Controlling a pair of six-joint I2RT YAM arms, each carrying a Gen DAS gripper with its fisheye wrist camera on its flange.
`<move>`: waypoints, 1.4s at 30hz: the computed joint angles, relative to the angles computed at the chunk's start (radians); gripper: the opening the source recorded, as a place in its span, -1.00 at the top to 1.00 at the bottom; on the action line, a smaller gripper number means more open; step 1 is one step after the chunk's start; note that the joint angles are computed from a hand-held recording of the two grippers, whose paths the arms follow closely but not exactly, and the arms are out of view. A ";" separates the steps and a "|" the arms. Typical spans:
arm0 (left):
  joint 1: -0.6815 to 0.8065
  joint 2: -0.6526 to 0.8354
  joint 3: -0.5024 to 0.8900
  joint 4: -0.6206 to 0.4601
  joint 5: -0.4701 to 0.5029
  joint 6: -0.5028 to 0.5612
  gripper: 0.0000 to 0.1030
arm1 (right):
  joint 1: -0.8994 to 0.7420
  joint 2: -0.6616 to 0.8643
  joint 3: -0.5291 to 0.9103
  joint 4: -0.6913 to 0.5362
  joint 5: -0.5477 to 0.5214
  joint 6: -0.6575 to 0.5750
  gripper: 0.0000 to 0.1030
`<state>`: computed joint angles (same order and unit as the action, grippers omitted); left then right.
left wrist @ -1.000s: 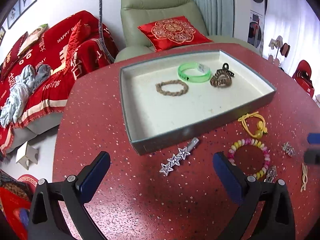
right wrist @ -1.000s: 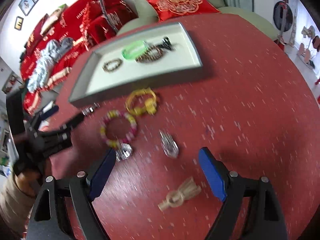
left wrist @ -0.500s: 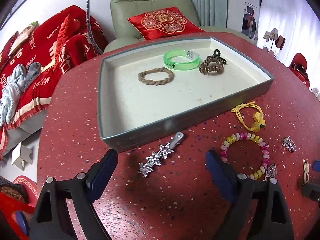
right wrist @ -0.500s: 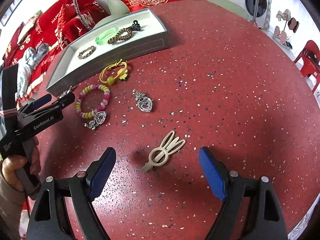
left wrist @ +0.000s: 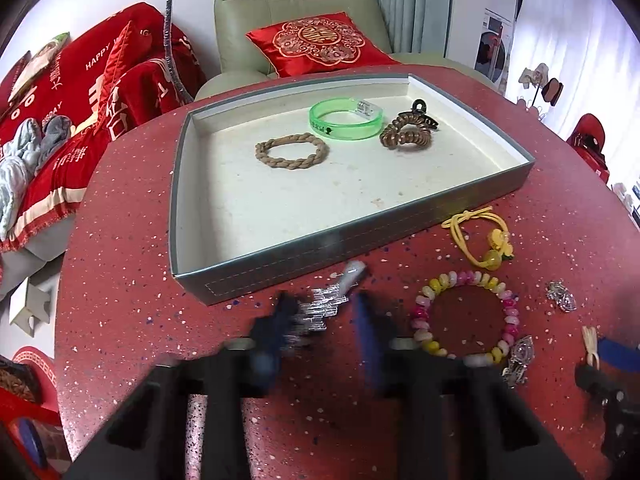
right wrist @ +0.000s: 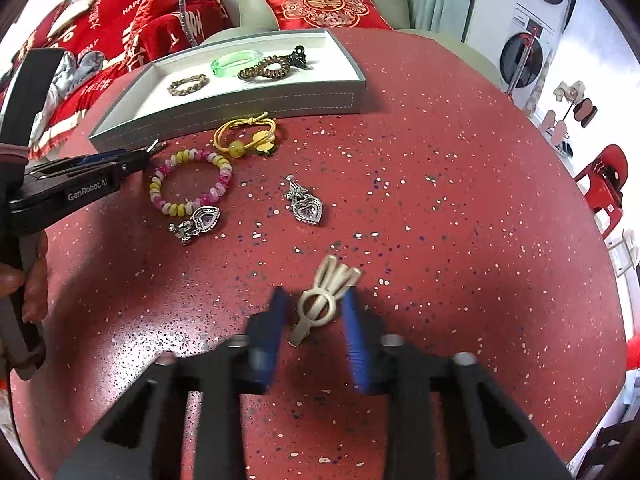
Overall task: Organize jewelry
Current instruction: 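Grasp the silver star hairpin with the left gripper while the right gripper grasps the cream bunny clip, then carry the star hairpin and bunny clip into the tray and open both grippers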
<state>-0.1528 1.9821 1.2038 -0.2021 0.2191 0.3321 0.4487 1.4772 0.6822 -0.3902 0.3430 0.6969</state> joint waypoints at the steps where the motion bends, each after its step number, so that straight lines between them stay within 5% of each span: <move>1: -0.003 -0.004 -0.005 0.002 -0.005 -0.001 0.20 | -0.001 -0.004 -0.002 0.001 -0.003 -0.003 0.59; 4: -0.003 -0.020 -0.026 0.009 -0.003 -0.008 0.34 | -0.010 -0.033 -0.029 0.027 -0.030 -0.016 0.59; 10: 0.018 -0.060 -0.065 0.015 0.032 -0.040 0.34 | -0.089 -0.171 -0.139 0.143 -0.152 -0.042 0.59; 20: 0.033 -0.147 -0.109 -0.010 0.108 -0.064 0.34 | -0.147 -0.271 -0.152 0.161 -0.227 -0.085 0.59; 42: 0.042 -0.159 0.001 -0.066 0.126 -0.113 0.34 | -0.312 -0.076 0.106 0.174 -0.372 -0.273 0.59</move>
<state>-0.1113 1.8228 1.2044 -0.2685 0.3449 0.2193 0.1366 1.4015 0.7886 -0.2164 -0.0295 0.4235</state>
